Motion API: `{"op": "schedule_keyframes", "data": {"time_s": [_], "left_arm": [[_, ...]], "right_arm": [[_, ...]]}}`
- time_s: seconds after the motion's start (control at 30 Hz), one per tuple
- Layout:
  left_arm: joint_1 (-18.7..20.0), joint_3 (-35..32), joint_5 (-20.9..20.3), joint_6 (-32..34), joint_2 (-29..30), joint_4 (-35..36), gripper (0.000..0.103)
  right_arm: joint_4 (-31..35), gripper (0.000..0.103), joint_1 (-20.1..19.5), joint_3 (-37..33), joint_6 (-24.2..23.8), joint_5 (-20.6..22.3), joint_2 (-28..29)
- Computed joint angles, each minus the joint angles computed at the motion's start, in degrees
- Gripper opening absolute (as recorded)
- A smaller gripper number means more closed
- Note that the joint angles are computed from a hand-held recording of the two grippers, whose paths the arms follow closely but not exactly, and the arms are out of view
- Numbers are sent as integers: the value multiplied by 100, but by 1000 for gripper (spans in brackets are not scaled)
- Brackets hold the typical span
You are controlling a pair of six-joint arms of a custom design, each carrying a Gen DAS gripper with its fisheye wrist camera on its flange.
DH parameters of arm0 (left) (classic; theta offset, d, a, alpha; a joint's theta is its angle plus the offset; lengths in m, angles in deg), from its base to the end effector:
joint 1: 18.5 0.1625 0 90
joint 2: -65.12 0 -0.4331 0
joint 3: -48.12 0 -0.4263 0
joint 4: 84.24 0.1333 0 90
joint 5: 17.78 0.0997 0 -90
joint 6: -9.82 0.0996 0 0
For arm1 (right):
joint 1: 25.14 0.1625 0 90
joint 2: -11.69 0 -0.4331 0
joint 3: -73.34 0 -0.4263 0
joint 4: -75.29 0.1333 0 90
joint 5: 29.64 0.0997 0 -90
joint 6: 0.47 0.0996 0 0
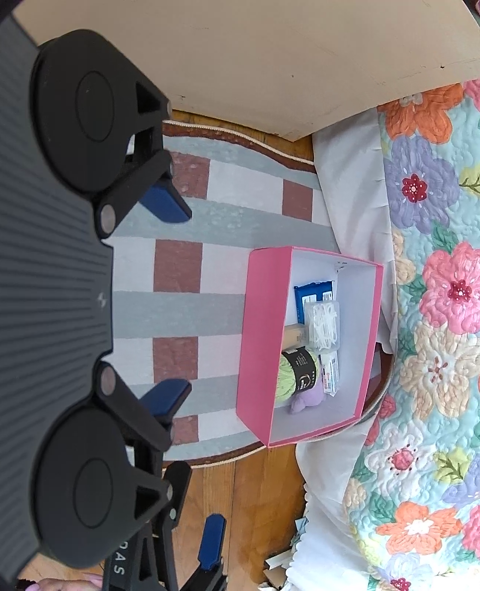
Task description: Organize objects
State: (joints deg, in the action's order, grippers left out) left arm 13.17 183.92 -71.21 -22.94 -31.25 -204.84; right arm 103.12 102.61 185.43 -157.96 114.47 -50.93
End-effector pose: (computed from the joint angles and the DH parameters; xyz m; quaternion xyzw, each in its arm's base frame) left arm -0.2116 -0.3569 0.2278 0.2330 0.9179 -0.1721 0.2713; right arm 0.2815 -0.2776 0.1442 0.0675 -0.8840 0.3121 0.3415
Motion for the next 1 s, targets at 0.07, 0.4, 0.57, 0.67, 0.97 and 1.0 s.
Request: {"op": "schedule_keyframes", "data": {"time_s": [0.07, 0.4, 0.57, 0.67, 0.97, 1.0], "left_arm": [[-9, -37, 32, -45, 23, 160, 101], [36, -156, 39, -366, 113, 626, 101], [71, -173, -34, -403, 128, 706, 101], [86, -156, -41, -385, 112, 695, 101], [16, -122, 211, -629, 54, 961, 101], [27, -121, 215, -622, 48, 970, 101]], "right_arm": [[36, 89, 19, -2, 25, -8, 19], [536, 94, 92, -139, 779, 70, 245], [695, 94, 113, -177, 1029, 133, 305], [801, 94, 131, -208, 1208, 169, 356], [986, 94, 157, -257, 1444, 240, 474], [1019, 94, 159, -265, 1479, 253, 496]]}}
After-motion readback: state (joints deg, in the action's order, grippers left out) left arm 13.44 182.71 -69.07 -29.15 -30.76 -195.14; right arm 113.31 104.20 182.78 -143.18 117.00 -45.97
